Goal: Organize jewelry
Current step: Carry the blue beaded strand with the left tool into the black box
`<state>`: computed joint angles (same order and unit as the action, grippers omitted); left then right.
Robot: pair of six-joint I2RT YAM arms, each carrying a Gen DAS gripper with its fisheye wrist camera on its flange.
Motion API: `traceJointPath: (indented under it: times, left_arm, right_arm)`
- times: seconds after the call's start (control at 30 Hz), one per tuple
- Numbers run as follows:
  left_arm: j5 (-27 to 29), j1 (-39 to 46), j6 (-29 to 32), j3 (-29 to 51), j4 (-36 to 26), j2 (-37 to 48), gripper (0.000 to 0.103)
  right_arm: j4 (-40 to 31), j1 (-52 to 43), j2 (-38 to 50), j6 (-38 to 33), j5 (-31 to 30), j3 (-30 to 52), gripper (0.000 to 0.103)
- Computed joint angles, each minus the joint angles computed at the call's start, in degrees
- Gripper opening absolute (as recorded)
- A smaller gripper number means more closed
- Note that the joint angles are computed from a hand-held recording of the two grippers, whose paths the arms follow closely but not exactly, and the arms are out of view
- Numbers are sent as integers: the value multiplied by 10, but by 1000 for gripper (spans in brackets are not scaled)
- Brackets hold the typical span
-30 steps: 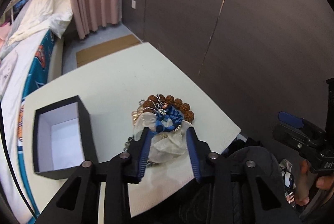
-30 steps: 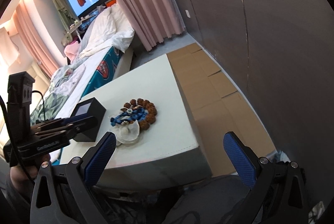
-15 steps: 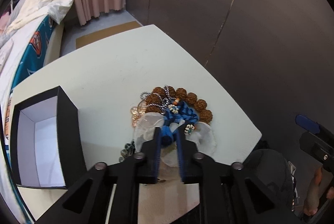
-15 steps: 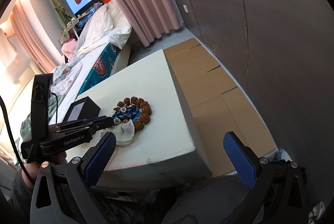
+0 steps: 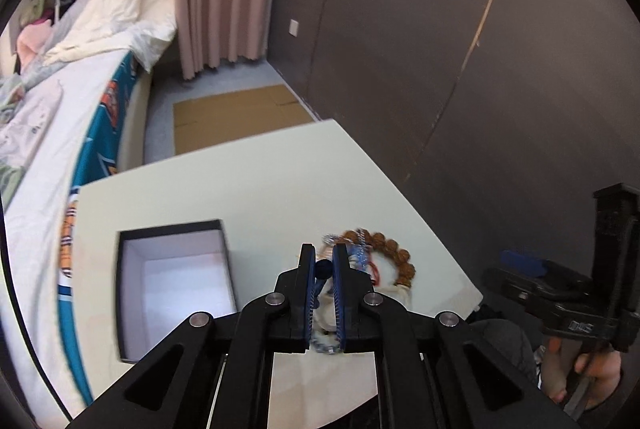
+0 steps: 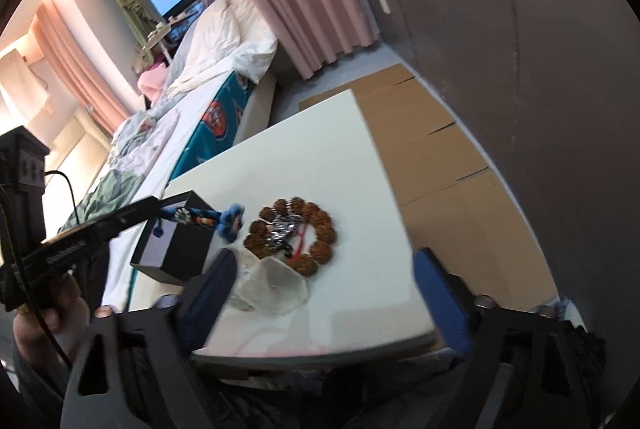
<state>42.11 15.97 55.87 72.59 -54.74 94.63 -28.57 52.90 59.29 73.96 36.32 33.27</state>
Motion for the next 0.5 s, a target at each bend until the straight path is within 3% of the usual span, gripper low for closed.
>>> traceJointPath:
  times: [0.3, 0.43, 0.5]
  left_arm:
    - [24, 55, 5, 65, -35, 32, 8]
    - [32, 77, 10, 96, -48, 54, 9]
    - [37, 88, 14, 112, -56, 66, 9]
  right_arm:
    - [166, -148, 99, -132, -200, 15, 53]
    - [186, -186, 165, -152, -258, 46, 47]
    - [181, -195, 201, -166, -271, 70, 39]
